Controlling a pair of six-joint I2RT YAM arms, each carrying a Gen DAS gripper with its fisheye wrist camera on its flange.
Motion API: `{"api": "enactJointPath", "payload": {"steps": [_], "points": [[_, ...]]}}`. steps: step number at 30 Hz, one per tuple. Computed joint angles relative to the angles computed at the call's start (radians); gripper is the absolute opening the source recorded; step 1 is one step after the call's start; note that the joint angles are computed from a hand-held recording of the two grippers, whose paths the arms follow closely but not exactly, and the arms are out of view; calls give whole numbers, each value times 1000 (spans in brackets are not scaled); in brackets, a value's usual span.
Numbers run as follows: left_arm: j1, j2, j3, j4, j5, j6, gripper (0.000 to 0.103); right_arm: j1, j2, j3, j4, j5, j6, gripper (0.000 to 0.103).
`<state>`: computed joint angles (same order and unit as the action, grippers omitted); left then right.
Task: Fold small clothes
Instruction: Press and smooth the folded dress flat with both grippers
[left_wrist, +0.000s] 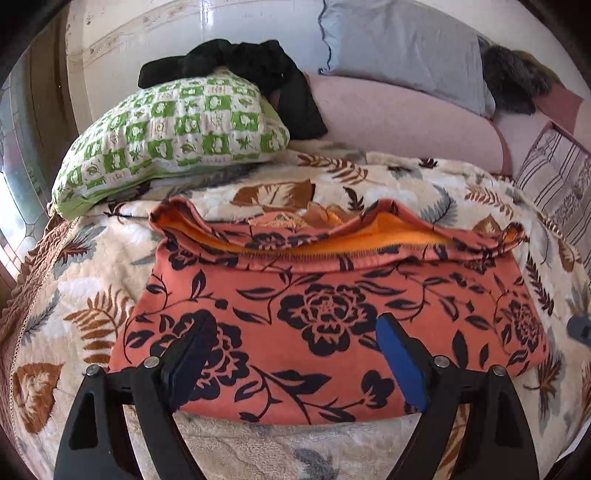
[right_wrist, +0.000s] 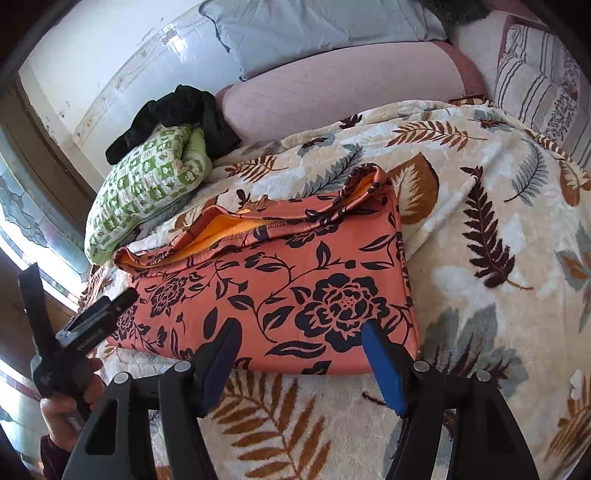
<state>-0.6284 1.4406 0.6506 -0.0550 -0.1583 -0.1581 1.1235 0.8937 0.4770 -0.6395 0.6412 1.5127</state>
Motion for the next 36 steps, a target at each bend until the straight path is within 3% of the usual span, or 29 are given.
{"api": "enactJointPath", "payload": {"steps": [3, 5, 8, 12, 14, 18, 20, 23, 26, 29, 31, 34, 36], "points": [[22, 48, -31, 24, -103, 20, 88, -85, 43, 49, 37, -67, -74, 70], [104, 76, -29, 22, -71, 32, 88, -189, 130, 83, 116, -168, -181, 70], [246, 6, -63, 23, 61, 38, 88, -324, 318, 149, 241, -296, -344, 67], [300, 12, -70, 32, 16, 88, 88, -522, 639, 280, 401, -499, -522, 61], [324, 60, -33, 3, 53, 92, 88, -590, 822, 434, 360, -510, -619, 61], [329, 99, 11, -27, 58, 81, 88, -689, 975, 654, 303, -393, -681, 62], [336, 103, 33, -51, 66, 59, 88, -714, 972, 686, 306, -375, -644, 62], [355, 90, 38, -54, 63, 10, 88, -655, 866, 634, 414, -362, -682, 62], [387, 95, 45, -64, 66, -56, 88, -572, 869, 689, 436, -501, -731, 62], [399, 117, 46, -74, 25, -80, 88, -490, 1012, 868, 392, -590, -792, 59], [400, 122, 36, -60, 17, -61, 88, -473, 1166, 1052, 317, -652, -804, 42], [397, 115, 19, -40, -8, -29, 88, -481, 1419, 1390, 131, -627, -793, 41], [403, 118, 26, -45, -3, -18, 88, -504, 1465, 1453, 158, -551, -753, 39]]}}
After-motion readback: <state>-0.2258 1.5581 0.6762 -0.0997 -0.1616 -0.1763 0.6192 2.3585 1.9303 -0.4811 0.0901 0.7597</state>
